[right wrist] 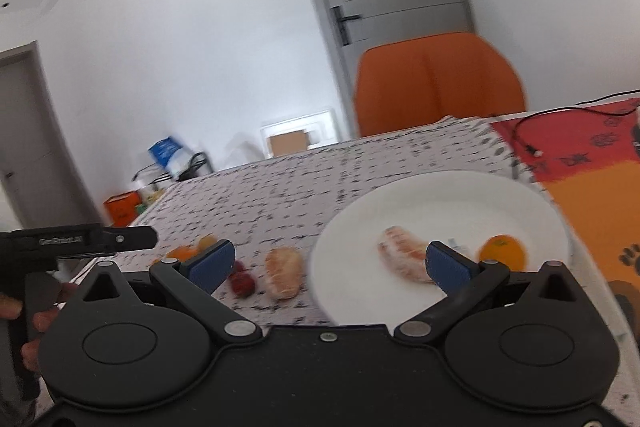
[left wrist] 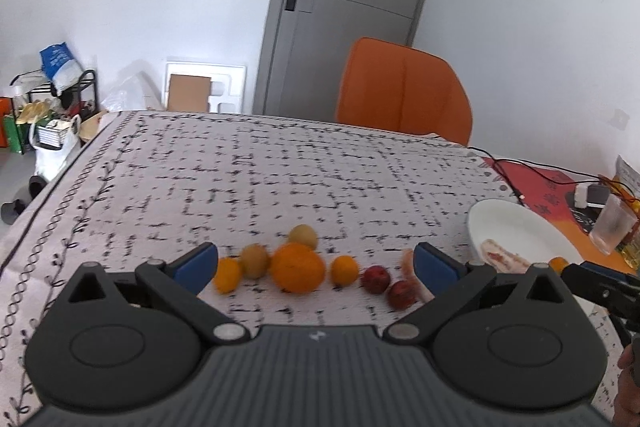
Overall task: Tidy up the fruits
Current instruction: 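Close the right gripper on the red plum while left closes on a small orange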
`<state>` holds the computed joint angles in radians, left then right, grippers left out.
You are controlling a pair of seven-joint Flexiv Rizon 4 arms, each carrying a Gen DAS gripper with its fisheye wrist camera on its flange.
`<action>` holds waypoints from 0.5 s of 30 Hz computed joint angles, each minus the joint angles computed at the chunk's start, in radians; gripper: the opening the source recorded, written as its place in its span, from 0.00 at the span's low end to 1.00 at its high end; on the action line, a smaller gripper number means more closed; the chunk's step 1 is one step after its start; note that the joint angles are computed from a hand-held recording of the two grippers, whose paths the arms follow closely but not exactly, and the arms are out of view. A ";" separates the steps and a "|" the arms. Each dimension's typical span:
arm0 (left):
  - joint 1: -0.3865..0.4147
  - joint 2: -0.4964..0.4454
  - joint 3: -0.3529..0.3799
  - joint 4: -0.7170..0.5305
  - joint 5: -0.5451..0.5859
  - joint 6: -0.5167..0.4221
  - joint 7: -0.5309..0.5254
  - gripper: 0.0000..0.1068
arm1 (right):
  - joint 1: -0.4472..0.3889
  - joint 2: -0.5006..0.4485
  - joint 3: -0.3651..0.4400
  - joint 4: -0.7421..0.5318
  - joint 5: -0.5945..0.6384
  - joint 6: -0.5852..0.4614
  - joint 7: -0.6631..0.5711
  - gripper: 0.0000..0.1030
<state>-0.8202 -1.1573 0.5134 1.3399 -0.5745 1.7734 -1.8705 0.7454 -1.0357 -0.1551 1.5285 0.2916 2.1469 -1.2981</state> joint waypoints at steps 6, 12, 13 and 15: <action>0.000 0.016 -0.010 0.049 -0.005 0.030 0.019 0.94 | 0.017 -0.009 -0.009 -0.019 -0.015 -0.022 -0.016 0.93; 0.005 0.020 -0.029 0.076 -0.043 0.047 0.054 0.85 | -0.012 -0.008 0.029 -0.034 -0.100 -0.067 0.006 0.71; 0.005 0.019 -0.030 0.080 -0.050 0.048 0.058 0.82 | -0.014 -0.008 0.032 -0.038 -0.112 -0.076 0.012 0.70; 0.012 0.022 -0.045 0.086 -0.058 0.053 0.066 0.78 | -0.019 -0.009 0.036 -0.040 -0.135 -0.086 0.022 0.63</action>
